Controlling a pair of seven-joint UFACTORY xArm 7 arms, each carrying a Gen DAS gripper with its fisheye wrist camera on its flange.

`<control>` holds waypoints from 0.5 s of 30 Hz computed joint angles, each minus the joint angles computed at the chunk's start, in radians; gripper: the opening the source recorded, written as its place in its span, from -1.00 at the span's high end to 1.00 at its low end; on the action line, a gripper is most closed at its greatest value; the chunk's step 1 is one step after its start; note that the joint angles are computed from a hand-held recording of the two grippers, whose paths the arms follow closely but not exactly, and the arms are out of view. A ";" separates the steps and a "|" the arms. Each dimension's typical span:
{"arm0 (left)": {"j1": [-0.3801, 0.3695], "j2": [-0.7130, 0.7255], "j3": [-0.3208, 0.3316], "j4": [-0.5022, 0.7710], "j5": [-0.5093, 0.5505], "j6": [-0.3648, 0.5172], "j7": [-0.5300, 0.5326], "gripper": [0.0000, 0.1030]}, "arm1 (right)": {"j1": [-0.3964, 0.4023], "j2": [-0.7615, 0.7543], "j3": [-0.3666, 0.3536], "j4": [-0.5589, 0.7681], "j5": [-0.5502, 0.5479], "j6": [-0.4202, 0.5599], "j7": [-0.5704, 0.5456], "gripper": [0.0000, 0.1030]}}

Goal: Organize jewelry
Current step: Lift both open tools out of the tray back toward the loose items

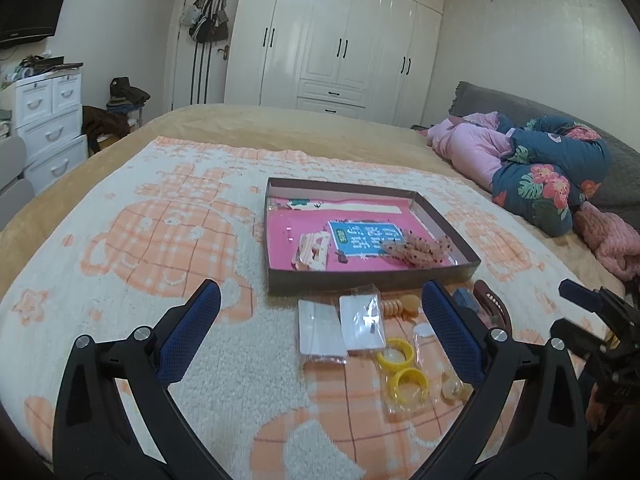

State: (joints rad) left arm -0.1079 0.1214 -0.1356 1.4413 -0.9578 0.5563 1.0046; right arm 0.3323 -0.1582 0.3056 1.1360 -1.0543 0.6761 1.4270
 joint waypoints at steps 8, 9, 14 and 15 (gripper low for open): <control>0.000 -0.022 0.012 -0.053 0.023 0.012 0.004 -0.79 | 0.029 0.039 -0.007 0.008 0.035 -0.008 -0.053 -0.51; 0.000 -0.023 0.013 -0.058 0.027 0.013 0.004 -0.79 | 0.032 0.042 -0.010 0.008 0.041 -0.011 -0.056 -0.51; -0.002 -0.011 0.017 -0.065 0.071 0.038 -0.024 -0.79 | 0.044 0.055 -0.019 0.007 0.054 -0.013 -0.078 -0.51; -0.002 -0.009 0.016 -0.066 0.074 0.042 -0.025 -0.79 | 0.045 0.056 -0.022 0.005 0.060 -0.018 -0.082 -0.51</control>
